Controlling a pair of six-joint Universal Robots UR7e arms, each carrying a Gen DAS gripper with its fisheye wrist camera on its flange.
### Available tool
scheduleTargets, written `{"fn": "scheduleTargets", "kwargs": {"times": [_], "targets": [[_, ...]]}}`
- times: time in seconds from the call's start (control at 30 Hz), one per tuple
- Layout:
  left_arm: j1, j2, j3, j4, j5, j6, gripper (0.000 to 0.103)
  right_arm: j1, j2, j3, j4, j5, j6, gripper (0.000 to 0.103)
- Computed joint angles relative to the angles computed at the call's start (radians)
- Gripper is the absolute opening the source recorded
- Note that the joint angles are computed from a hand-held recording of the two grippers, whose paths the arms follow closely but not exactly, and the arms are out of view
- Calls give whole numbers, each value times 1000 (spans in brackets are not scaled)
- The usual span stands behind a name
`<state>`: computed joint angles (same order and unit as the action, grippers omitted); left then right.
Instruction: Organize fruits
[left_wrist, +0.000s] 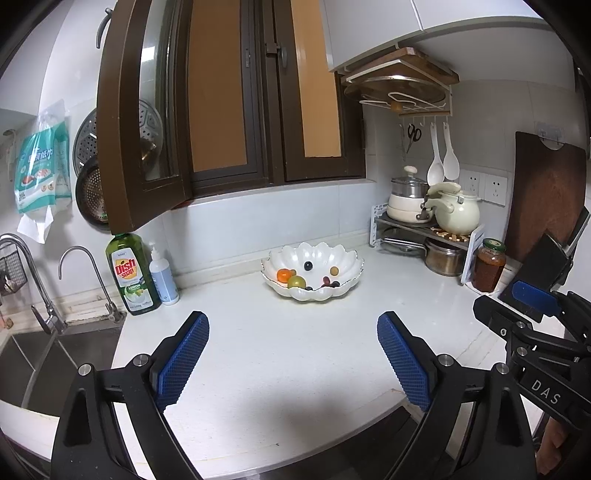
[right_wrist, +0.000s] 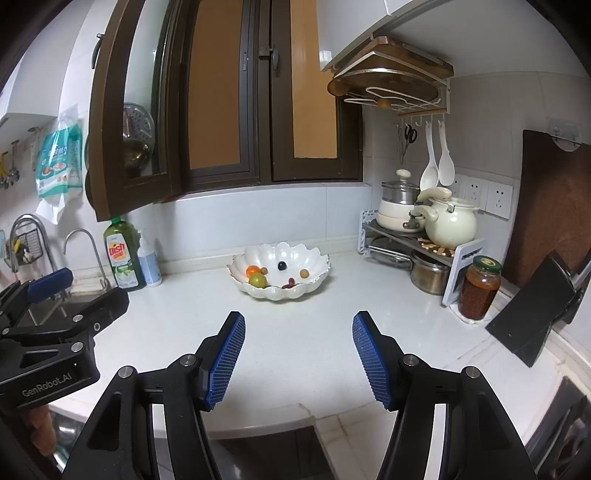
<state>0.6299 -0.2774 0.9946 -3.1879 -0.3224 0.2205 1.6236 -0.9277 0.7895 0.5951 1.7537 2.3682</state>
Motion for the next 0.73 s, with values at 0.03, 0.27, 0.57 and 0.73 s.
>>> {"fn": "scheduleTargets", "kwargs": {"times": [0.03, 0.27, 0.57, 0.73], "targets": [[0, 0, -2, 1, 0, 1, 94, 0, -3, 5, -3, 1, 1, 62], [2, -1, -1, 0, -3, 5, 94, 0, -3, 5, -3, 0, 1, 62], [4, 4, -10, -4, 2, 20, 95, -2, 0, -6, 5, 3, 2, 62], [5, 5, -13, -5, 3, 23, 96, -1, 2, -10, 10, 4, 3, 62]]}}
